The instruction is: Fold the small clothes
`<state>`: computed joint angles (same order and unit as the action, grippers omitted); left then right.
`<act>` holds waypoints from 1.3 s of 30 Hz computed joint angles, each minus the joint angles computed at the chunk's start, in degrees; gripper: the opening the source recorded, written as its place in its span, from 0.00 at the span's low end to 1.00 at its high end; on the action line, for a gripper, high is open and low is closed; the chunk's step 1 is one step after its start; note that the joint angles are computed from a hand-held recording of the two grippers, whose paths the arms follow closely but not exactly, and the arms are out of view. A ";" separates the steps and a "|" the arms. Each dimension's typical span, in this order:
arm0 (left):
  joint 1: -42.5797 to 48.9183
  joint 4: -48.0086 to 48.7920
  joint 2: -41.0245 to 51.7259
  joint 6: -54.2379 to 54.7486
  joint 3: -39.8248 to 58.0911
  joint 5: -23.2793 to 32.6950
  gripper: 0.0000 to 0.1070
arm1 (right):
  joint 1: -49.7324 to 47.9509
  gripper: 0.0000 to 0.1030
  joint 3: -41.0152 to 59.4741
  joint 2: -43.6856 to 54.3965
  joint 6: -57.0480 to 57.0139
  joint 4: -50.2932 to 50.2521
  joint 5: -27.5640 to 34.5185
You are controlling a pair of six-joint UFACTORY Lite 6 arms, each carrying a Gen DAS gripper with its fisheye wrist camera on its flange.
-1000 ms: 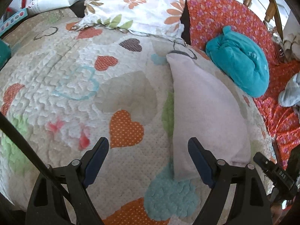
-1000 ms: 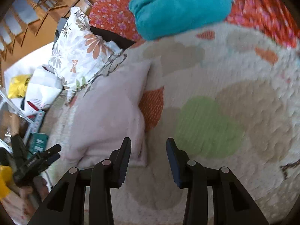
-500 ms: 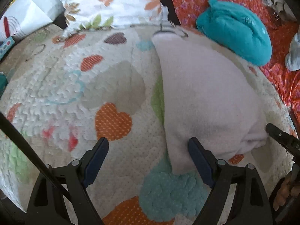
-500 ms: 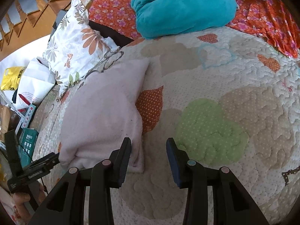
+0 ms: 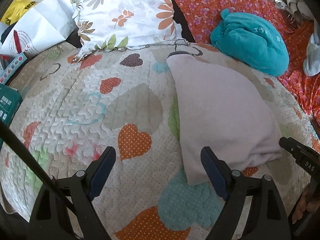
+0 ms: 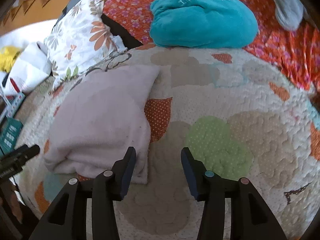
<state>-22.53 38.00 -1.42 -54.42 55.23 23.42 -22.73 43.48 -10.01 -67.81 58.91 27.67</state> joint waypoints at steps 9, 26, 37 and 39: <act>-0.49 -0.79 -0.33 -0.14 -1.11 0.19 0.80 | 2.76 0.56 -2.00 -2.85 2.27 -3.51 -3.55; 13.94 -73.77 26.66 64.50 26.81 2.20 0.82 | -0.93 0.64 38.11 33.94 15.69 -1.35 20.07; 11.70 -84.13 33.63 74.51 44.37 13.82 0.41 | 5.79 0.26 65.15 52.92 20.39 4.91 32.67; 9.96 -75.64 34.05 66.71 46.94 12.70 0.42 | 6.94 0.26 63.19 49.40 17.91 4.17 29.47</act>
<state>-12.57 -37.64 32.63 12.29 102.17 36.12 -15.79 106.68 39.40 -49.90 63.08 57.13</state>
